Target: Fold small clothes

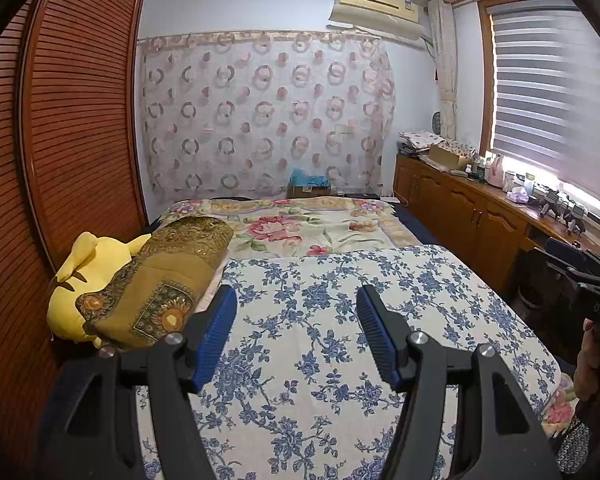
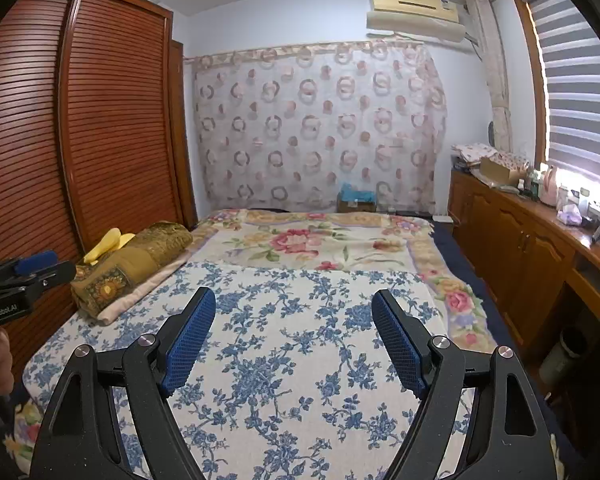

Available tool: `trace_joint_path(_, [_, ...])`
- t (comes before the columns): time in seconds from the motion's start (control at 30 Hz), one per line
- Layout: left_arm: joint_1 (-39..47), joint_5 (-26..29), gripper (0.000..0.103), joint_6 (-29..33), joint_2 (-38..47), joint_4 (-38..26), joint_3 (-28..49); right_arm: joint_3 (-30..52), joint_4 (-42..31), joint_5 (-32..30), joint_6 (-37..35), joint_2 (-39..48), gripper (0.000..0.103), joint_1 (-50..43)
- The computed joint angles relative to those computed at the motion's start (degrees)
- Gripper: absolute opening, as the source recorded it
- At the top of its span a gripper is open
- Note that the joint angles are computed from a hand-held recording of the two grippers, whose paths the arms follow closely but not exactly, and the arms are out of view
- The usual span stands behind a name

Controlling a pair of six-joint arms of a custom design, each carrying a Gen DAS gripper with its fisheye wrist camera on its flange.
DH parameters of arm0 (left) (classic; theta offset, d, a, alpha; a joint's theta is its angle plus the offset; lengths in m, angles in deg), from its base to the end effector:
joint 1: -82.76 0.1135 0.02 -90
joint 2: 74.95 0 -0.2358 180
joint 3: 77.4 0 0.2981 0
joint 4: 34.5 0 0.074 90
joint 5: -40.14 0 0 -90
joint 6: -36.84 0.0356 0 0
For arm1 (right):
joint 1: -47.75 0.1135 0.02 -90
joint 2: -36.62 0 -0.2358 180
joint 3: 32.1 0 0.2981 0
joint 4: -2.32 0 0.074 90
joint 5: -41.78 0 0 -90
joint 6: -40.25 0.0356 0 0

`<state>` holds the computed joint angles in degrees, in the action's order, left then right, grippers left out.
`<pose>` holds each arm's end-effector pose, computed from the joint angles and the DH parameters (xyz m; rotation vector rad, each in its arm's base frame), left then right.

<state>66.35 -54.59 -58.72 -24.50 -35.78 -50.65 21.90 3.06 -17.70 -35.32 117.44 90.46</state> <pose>0.2330 -0.0656 0.1293 0.1372 2.0042 -0.1625 0.2639 0.2190 0.1658 -0.1532 1.9549 0.1136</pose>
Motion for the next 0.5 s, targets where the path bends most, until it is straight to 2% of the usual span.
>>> trace_joint_path(0.5, [-1.4, -1.2, 0.062, -0.7, -1.9, -1.2, -0.4, -0.7, 0.5, 0.1, 0.0, -0.6, 0.082, -0.4])
